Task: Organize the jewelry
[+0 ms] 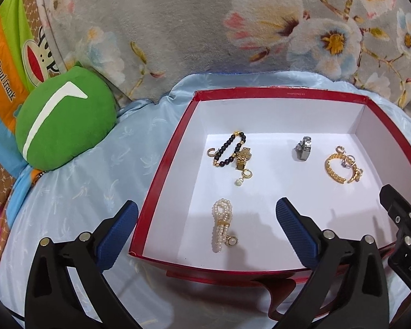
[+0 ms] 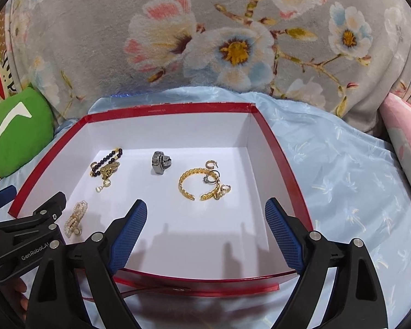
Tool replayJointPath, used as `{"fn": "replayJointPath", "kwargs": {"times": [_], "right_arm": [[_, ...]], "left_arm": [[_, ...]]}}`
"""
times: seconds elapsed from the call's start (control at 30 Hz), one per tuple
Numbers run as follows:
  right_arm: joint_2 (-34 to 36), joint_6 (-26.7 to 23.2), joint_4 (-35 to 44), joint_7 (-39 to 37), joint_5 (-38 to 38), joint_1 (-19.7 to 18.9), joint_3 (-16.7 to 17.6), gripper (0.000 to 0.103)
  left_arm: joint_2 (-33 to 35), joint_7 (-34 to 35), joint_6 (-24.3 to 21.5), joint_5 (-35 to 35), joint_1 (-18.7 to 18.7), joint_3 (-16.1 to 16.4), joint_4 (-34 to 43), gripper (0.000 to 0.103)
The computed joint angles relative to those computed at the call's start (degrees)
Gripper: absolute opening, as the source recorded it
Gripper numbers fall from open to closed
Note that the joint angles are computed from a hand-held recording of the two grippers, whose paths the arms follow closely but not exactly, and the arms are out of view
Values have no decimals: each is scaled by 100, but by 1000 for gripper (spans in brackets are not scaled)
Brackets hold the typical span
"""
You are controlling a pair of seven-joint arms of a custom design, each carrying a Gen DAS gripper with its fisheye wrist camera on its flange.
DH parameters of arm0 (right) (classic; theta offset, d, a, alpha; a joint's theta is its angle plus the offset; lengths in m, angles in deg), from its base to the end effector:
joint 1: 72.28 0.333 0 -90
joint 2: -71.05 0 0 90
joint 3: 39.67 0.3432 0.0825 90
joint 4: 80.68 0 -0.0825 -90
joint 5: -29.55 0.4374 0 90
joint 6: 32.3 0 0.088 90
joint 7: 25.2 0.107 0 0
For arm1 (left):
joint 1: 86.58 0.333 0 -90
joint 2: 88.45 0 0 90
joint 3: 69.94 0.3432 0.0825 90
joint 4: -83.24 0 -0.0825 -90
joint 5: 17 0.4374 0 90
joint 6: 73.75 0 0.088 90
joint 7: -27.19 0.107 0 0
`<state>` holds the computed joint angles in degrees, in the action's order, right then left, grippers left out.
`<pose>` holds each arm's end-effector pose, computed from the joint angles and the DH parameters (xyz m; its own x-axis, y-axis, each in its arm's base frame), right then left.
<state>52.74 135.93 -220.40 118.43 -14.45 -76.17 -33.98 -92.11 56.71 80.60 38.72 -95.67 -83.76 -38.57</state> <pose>0.5144 0.0635 0.5005 -0.1952 -0.9806 -0.0161 -0.6173 0.1356 -0.7749 0.5529 -0.2657 0.4985 -0.0382 -0.9861 -0.1619 -0.6392 0.1486 -0.7545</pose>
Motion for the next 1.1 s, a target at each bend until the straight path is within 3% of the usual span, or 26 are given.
{"fn": "replayJointPath", "kwargs": {"times": [0.07, 0.2, 0.47, 0.57, 0.7, 0.97, 1.1], "right_arm": [[37, -52, -2, -97, 148, 84, -56, 86], [40, -13, 0, 285, -278, -132, 145, 88], [34, 14, 1, 700, -712, -170, 153, 90], [38, -8, 5, 687, -704, -117, 107, 90], [17, -81, -12, 476, -483, 30, -7, 90], [-51, -443, -20, -629, 706, 547, -349, 90], [-134, -751, 22, -825, 899, 542, -226, 91]], "left_arm": [[-10, -136, 1, 115, 6, -7, -15, 98], [-13, -154, 48, 21, 16, 11, -51, 98], [7, 479, 337, -1037, 61, 92, -163, 98], [-9, 465, 265, -984, 84, 48, -157, 98], [-71, 207, 199, -614, 108, -10, -161, 98], [-147, 788, 86, -1142, 93, -12, -162, 98], [-239, 979, 53, -1235, 105, -58, -195, 98]]}}
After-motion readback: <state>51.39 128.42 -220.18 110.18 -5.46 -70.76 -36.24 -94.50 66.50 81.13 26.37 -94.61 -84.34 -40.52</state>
